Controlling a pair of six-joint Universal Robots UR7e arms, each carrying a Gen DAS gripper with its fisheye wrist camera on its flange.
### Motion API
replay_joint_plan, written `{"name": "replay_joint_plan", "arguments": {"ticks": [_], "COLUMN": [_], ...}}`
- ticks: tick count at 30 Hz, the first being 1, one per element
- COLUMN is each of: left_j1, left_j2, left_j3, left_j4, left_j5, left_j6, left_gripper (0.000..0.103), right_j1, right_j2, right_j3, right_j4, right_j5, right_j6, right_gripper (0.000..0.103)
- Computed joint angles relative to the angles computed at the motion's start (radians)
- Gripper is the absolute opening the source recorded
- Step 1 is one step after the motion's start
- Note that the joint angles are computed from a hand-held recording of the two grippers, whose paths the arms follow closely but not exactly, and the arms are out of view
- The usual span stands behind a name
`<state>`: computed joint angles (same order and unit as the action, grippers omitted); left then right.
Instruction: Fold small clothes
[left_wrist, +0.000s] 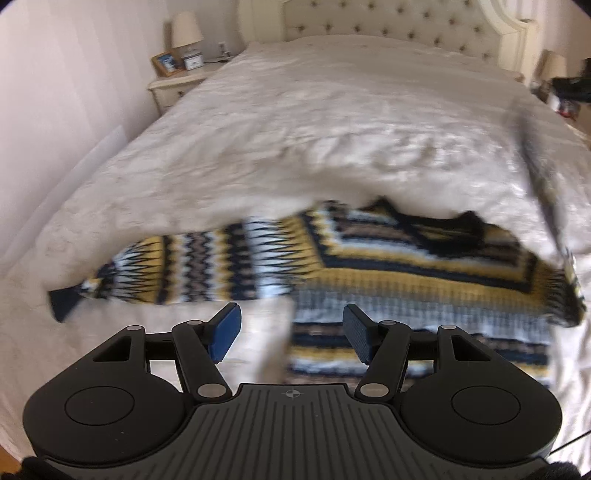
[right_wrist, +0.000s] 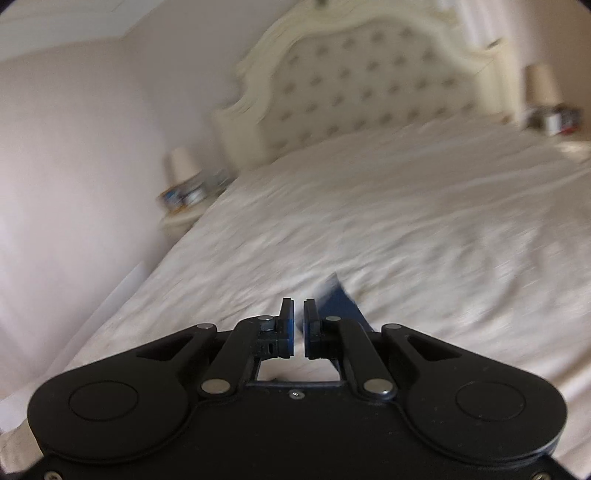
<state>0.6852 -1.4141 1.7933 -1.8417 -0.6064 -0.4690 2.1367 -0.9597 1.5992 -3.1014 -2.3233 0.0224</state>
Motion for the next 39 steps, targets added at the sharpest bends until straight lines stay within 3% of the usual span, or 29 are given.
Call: {"name": "replay_joint_plan", "arguments": {"ticks": [6,11,13,15,19,20,22,24,27,32,39], "left_j1": [0.082,0.131,0.153,0.177,0.242,0.251,0.25,0.238,0.226,0.217,0.221], "left_j2": [-0.035,-0.042,-0.035,-0.016,0.043,0.062,0.113,0.15,0.2,0.284,0.429], "left_j3": [-0.032,-0.06,-0.067,-0.073,-0.104,-0.118,-0.141,-0.141,-0.144,-0.165,-0.224], "left_j4": [0.04,0.041,-0.01,-0.091,-0.269,-0.274,-0.289,-0.326,-0.381,-0.422,-0.482], "left_j5": [0.032,0.024,-0.016,-0.082,-0.329,-0.372,-0.405,-0.394,-0.412,-0.469,-0.532], "left_j6": [0.058,0.094,0.151,0.226,0.321,0.33,0.37,0.409,0.442,0.507,0.597], "left_gripper": [0.06,0.06,0.06,0.06,0.06,0.06,0.06,0.06,0.06,0.06,0.06], "right_j1": [-0.023,-0.031,-0.028,-0.039,-0.04,-0.051,-0.063,-0.064,-0.035,-0.059,-0.105], "right_j2": [0.225,0.29,0.28,0.241,0.154,0.133,0.089,0.075,0.056,0.015,-0.043], "right_j3": [-0.113,-0.104,-0.078,-0.02,0.104,0.127,0.18,0.198,0.233,0.282,0.338], "right_j4": [0.092,0.164,0.188,0.197,0.19,0.19,0.175,0.182,0.196,0.169,0.096], "right_j5": [0.091,0.075,0.045,0.031,-0.052,-0.067,-0.084,-0.104,-0.133,-0.114,-0.072], "right_j6": [0.072,0.172,0.206,0.242,0.249,0.249,0.26,0.286,0.34,0.34,0.225], "right_gripper": [0.011,0.02,0.025,0.055,0.069,0.076,0.08,0.091,0.095,0.1,0.101]}}
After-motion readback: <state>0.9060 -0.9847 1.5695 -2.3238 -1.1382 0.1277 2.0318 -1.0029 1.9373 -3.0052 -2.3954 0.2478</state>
